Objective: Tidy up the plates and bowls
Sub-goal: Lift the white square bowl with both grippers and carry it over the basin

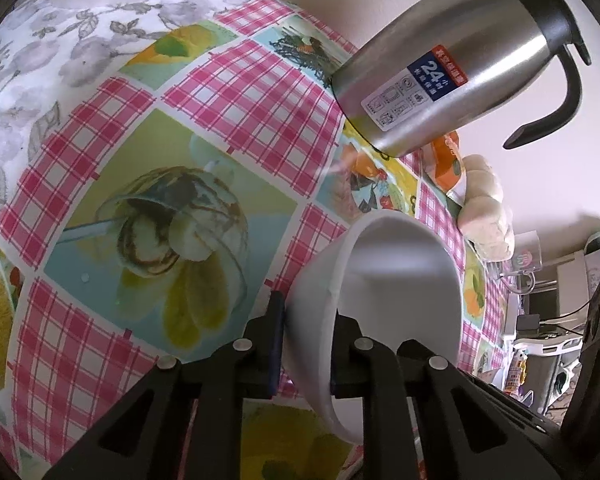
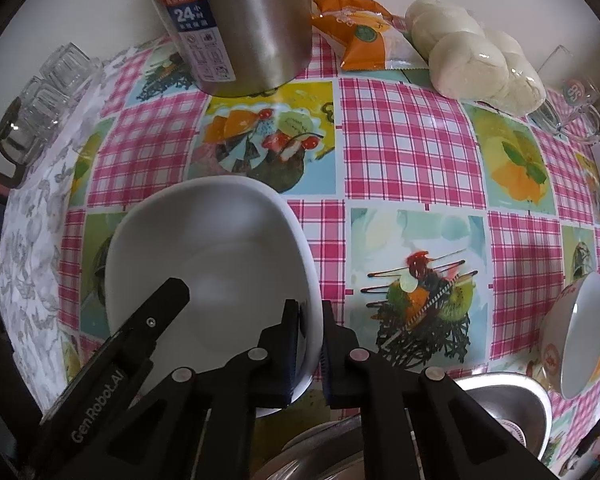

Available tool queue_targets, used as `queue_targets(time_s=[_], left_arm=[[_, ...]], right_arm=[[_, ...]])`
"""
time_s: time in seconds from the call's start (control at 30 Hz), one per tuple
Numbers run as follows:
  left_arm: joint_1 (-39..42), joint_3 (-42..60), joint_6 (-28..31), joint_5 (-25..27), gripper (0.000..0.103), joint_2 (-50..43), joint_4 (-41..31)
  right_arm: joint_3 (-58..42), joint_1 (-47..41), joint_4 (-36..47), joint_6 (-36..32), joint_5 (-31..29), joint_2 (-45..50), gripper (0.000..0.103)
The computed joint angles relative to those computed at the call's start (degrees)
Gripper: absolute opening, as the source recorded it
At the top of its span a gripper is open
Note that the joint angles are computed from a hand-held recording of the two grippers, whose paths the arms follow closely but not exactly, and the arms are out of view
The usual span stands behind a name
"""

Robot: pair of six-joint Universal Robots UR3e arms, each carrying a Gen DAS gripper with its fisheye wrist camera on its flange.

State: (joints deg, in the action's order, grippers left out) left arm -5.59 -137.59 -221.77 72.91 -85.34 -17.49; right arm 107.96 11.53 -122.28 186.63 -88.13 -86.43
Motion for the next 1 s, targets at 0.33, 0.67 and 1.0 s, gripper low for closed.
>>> queue_targets(time_s=[0.33, 0.67, 1.0], left_arm=[[-4.3, 2.9, -0.9, 3.8, 0.018, 6.9, -6.2], [-10.0, 9.0, -1.1, 10.1, 0.018, 12.2, -13.1], [-16.5, 16.3, 0.1, 16.4, 0.018, 12.5, -18.7]], right_arm=[[2.0, -2.8, 3.0, -2.9, 3.0, -9.6, 0.011], [5.8, -8.3, 7.8, -6.9, 8.5, -22.0, 0.011], [10.4, -18.9, 16.4, -13.2, 17.3, -36.6, 0.011]])
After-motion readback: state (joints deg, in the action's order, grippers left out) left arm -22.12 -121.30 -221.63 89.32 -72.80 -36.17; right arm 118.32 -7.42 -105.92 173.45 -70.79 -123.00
